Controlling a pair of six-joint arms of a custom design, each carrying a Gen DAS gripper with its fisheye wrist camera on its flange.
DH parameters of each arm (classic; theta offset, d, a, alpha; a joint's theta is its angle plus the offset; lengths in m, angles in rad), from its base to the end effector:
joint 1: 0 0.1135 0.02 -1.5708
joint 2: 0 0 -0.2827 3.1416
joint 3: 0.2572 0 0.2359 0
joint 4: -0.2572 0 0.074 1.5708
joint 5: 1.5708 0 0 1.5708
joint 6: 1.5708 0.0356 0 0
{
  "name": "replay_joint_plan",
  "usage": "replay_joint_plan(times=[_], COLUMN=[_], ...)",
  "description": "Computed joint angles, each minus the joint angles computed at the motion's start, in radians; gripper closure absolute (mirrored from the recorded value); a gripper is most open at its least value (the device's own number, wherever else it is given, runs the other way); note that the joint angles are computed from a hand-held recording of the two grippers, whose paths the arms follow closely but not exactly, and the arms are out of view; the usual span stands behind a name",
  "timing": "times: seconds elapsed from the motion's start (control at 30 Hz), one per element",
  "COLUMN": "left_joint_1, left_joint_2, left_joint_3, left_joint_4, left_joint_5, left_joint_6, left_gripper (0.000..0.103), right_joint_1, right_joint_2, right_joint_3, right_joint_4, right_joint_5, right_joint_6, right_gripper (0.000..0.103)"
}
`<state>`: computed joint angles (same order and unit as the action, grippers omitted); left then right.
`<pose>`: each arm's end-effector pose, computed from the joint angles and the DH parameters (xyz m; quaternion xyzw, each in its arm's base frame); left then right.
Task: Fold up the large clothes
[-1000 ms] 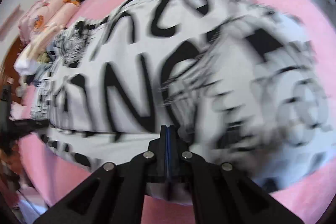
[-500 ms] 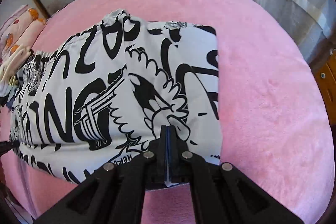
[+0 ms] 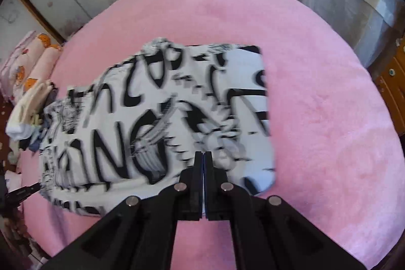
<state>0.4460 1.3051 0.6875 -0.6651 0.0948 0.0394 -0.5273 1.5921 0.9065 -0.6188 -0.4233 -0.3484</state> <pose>0.1797 0.0822 0.1982 -0.1929 0.9695 -0.0111 0.1505 0.2395 -0.1225 0.1954 0.0588 0.9676 0.1335 0.2059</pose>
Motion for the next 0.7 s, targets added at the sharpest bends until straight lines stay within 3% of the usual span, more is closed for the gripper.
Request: replay_joint_plan(times=[0.13,0.27,0.47,0.67,0.7], left_joint_1=[-0.065,-0.233,-0.495,-0.575,-0.605], left_joint_2=[-0.019,-0.015,0.073,0.208,0.256], left_joint_3=[0.043,0.032,-0.004,-0.022,-0.020], left_joint_4=[-0.098,-0.084,0.033,0.182,0.246], left_joint_5=[0.132,0.189,0.228,0.230,0.232], left_joint_6=[-0.002,-0.095,-0.253,-0.330,-0.375], left_gripper=[0.101,0.101,0.101,0.101,0.101], right_joint_1=[0.123,0.323,0.586,0.640,0.643], right_joint_2=[-0.080,-0.125,-0.026,0.096,0.118], right_joint_3=[-0.057,-0.146,-0.185,-0.176,-0.164], right_joint_4=[-0.020,0.052,0.180,0.293,0.311], right_joint_5=[-0.093,-0.165,-0.167,-0.152,-0.150], right_joint_6=[0.047,0.112,0.187,0.185,0.187], right_gripper=[0.103,0.103,0.103,0.103,0.103])
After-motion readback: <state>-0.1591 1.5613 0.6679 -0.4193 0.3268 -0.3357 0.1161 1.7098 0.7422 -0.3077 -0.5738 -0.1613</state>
